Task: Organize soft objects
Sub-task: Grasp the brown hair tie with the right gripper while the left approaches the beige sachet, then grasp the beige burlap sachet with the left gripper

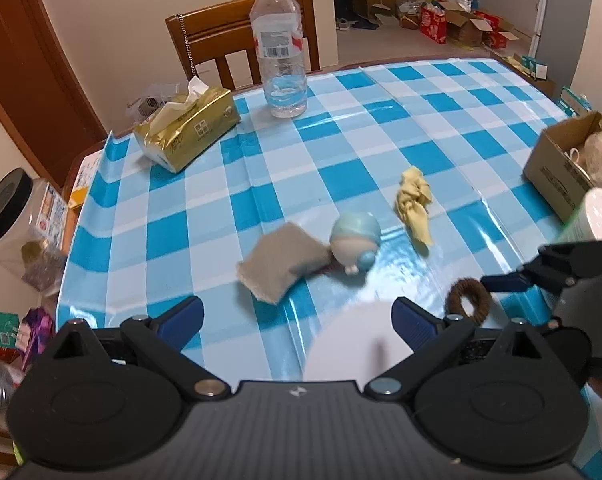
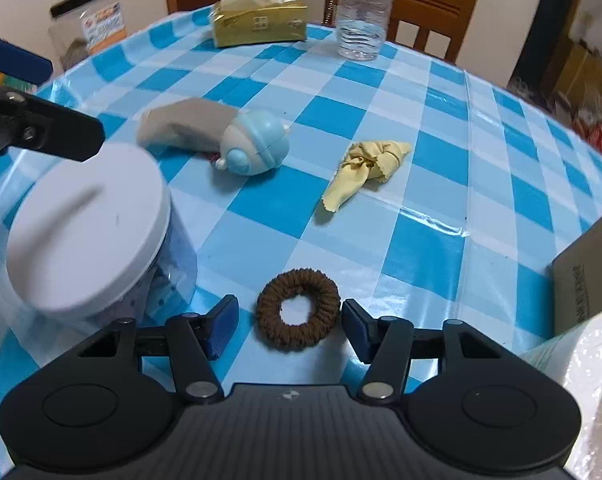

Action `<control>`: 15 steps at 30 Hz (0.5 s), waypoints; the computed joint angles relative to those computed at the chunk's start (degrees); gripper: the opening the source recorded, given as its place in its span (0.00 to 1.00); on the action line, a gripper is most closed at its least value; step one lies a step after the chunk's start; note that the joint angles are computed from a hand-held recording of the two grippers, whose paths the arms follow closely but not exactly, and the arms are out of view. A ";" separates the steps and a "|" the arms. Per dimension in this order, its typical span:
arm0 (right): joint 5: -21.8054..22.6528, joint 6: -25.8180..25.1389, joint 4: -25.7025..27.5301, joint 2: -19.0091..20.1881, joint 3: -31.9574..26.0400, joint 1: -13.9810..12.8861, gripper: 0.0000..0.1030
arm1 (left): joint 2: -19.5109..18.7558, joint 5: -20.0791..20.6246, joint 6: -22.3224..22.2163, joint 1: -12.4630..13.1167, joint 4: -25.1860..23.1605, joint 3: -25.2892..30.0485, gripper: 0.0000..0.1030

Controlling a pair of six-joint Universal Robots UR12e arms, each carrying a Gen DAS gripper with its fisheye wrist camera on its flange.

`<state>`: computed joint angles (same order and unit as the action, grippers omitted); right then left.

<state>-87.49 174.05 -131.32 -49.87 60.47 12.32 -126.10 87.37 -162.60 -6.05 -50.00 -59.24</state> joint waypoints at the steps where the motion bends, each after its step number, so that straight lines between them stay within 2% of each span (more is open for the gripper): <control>1: -0.23 0.26 -0.34 0.05 0.02 0.00 0.55 | -0.60 -0.41 0.01 0.16 -0.68 1.04 0.97; 4: -0.63 0.65 -0.85 0.17 -0.07 0.01 0.50 | -2.60 -1.72 -0.12 0.64 -3.33 4.46 0.97; 9: -0.45 0.53 -0.93 0.30 -0.24 -0.08 0.50 | -6.72 -2.02 1.75 1.18 -7.04 10.50 0.95; 11: -0.29 0.43 -0.76 0.32 -0.32 -0.13 0.50 | -8.64 -2.25 2.73 1.35 -9.57 13.46 0.93; 13: 0.09 0.71 -0.42 0.35 -0.51 -0.23 0.50 | -10.42 -2.75 4.09 1.50 -11.83 16.10 0.84; 15: 0.54 1.09 0.03 0.39 -0.74 -0.35 0.50 | -11.87 -2.20 5.71 1.42 -14.14 18.34 0.81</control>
<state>-86.95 175.14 -131.29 -49.48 59.74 11.96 -137.97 85.17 -156.89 -4.63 -64.15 -40.89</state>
